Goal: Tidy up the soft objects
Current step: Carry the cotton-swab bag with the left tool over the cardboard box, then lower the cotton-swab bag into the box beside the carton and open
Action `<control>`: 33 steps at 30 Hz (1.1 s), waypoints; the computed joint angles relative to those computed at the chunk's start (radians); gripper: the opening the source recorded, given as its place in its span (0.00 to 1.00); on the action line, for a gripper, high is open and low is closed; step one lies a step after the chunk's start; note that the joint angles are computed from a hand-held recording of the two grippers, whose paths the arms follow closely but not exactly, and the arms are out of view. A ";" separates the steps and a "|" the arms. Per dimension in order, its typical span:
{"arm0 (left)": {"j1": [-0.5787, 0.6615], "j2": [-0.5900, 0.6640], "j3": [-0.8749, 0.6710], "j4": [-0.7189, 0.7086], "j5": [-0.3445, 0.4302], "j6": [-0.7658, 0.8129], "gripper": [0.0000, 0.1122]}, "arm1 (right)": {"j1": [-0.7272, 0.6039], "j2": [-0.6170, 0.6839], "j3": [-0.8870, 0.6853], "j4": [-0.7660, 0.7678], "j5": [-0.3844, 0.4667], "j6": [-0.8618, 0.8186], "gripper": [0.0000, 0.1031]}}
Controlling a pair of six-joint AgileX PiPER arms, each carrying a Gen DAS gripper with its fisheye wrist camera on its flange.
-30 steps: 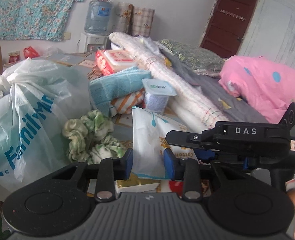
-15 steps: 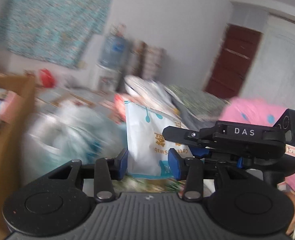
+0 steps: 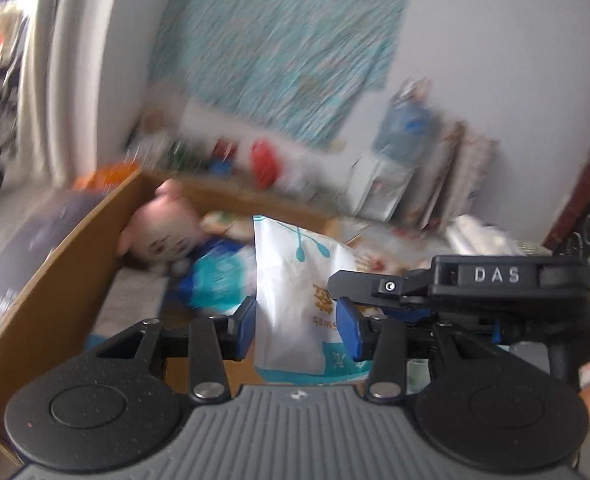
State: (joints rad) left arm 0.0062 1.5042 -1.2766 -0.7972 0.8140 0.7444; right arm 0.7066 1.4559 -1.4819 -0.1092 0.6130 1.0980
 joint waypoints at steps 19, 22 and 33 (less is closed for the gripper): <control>0.073 0.601 -0.730 0.378 0.348 -0.441 0.35 | -0.101 0.666 -0.725 0.311 0.430 -0.087 0.25; 0.074 0.600 -0.720 0.381 0.346 -0.445 0.37 | -0.102 0.683 -0.759 0.312 0.459 -0.079 0.26; 0.076 0.543 -0.648 0.370 0.296 -0.385 0.42 | -0.104 0.587 -0.717 0.297 0.480 -0.121 0.41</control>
